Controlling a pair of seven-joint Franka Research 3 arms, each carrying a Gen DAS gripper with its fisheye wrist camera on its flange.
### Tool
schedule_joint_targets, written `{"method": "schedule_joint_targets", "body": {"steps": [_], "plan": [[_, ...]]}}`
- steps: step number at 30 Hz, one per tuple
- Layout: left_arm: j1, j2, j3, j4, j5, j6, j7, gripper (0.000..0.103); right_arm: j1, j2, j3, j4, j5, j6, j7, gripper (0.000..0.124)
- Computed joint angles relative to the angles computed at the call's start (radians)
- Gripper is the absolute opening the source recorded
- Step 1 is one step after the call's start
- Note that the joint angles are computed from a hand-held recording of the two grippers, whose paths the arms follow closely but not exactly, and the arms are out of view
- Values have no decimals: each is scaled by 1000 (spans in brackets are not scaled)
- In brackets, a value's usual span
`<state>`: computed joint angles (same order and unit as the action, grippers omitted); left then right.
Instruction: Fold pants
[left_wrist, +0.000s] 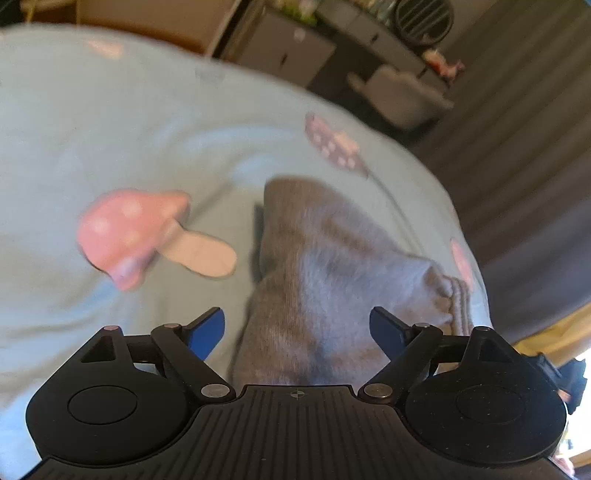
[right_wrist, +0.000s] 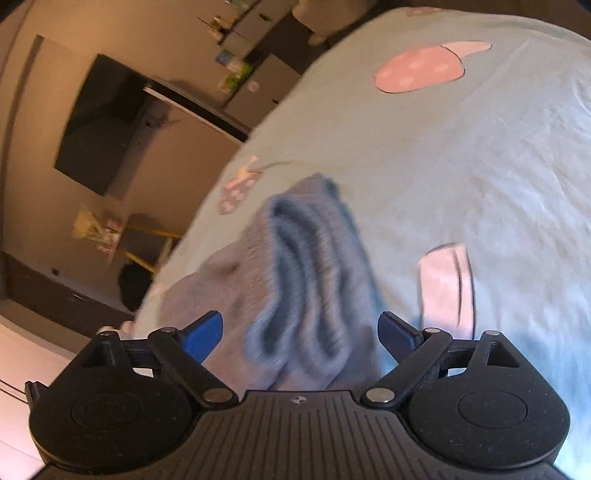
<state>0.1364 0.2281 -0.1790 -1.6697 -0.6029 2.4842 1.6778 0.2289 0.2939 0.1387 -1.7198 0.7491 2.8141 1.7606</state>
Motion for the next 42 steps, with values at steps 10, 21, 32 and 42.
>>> {"method": "schedule_joint_targets", "body": {"steps": [10, 21, 32, 42], "plan": [[80, 255, -66, 274, -95, -247, 82, 87, -122, 165, 79, 197, 305, -221, -273, 91], [107, 308, -99, 316, -106, -281, 99, 67, -93, 247, 63, 318, 185, -275, -252, 66], [86, 242, -95, 252, -73, -202, 147, 36, 5, 236, 0, 342, -51, -226, -86, 59], [67, 172, -91, 230, -135, -149, 234, 31, 42, 242, -1, 459, -176, -230, -58, 54]]}}
